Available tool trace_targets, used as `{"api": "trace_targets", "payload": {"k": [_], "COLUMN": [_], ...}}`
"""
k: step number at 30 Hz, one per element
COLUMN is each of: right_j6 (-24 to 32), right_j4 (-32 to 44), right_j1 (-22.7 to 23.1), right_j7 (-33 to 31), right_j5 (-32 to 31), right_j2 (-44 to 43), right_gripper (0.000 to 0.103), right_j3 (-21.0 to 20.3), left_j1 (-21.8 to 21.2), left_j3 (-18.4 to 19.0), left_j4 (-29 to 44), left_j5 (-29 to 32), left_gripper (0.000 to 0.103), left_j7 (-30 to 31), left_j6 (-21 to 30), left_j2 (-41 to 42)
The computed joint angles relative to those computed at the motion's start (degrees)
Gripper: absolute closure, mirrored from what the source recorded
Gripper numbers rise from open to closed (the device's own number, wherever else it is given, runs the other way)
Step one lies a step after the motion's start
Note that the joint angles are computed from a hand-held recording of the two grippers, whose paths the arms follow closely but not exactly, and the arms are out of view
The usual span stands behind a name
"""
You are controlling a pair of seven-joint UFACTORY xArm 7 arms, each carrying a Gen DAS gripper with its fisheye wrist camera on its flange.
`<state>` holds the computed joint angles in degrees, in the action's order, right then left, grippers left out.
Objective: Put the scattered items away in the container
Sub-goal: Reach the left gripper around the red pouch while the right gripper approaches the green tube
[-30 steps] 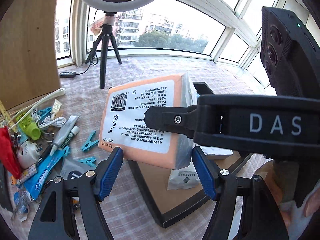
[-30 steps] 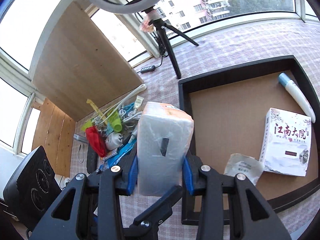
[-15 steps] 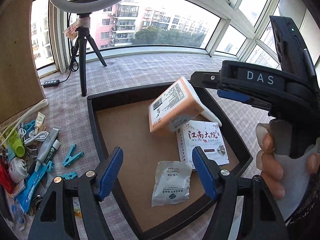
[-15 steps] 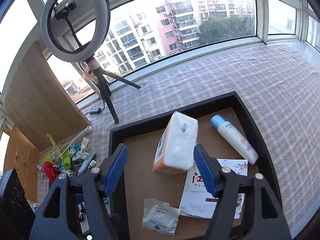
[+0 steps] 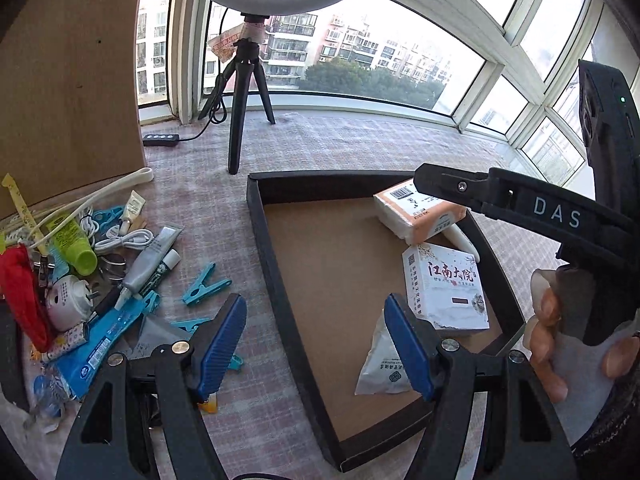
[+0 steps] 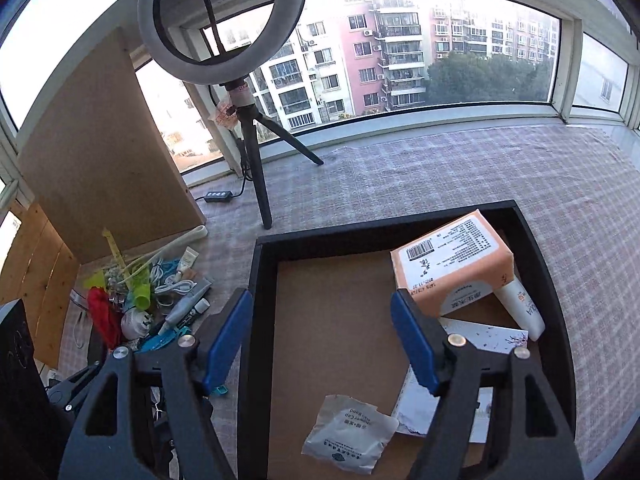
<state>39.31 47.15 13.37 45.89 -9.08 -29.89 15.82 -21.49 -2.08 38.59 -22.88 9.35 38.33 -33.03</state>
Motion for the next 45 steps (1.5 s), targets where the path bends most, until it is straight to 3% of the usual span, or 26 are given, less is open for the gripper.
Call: {"api": "trace_targets", "payload": {"k": [11,18,25,30,39,43,45], "right_j6": [-3.33,-3.86,-2.98,-0.68,0.05,-0.33,0.41], "right_j4": [6.43,15.27,24.79,31.55,34.74,35.76,37.18], "right_j1": [6.45,10.33,14.88,17.67,18.86,17.99,17.99], "right_j7": [-3.63,-5.39,-9.67,-10.09,-11.46,-13.28,-13.38], "right_j5": [4.91,4.79,9.62,8.16,11.07,15.78,17.20], "right_j2": [9.72,21.19,32.39,38.36,41.97,43.88,45.57], "right_gripper": [0.032,0.032,0.032,0.032,0.033,0.035,0.050], "right_j3": [0.43,1.08,-0.09,-0.68,-1.53,-1.10,-1.04], "left_j1": [12.93,21.02,23.12,23.30,23.87,23.97,24.42], "left_j3": [3.10,4.85,5.95,6.25,5.40,6.56,6.66], "left_j4": [-4.50,-4.96,-4.30,-2.93,-0.12,0.73,0.71], "left_j5": [9.74,15.70,16.41,15.32,15.73,14.06,13.87], "left_gripper": [0.032,0.028,0.028,0.028,0.029,0.041,0.050], "left_j7": [-5.89,-8.98,-9.42,-9.67,-12.07,-11.68,-11.51], "left_j6": [0.12,-1.58,-3.11,-4.38,-4.48,-4.27,-4.60], "left_j2": [-5.98,-3.57,1.06,4.45,11.03,12.73,13.00]}}
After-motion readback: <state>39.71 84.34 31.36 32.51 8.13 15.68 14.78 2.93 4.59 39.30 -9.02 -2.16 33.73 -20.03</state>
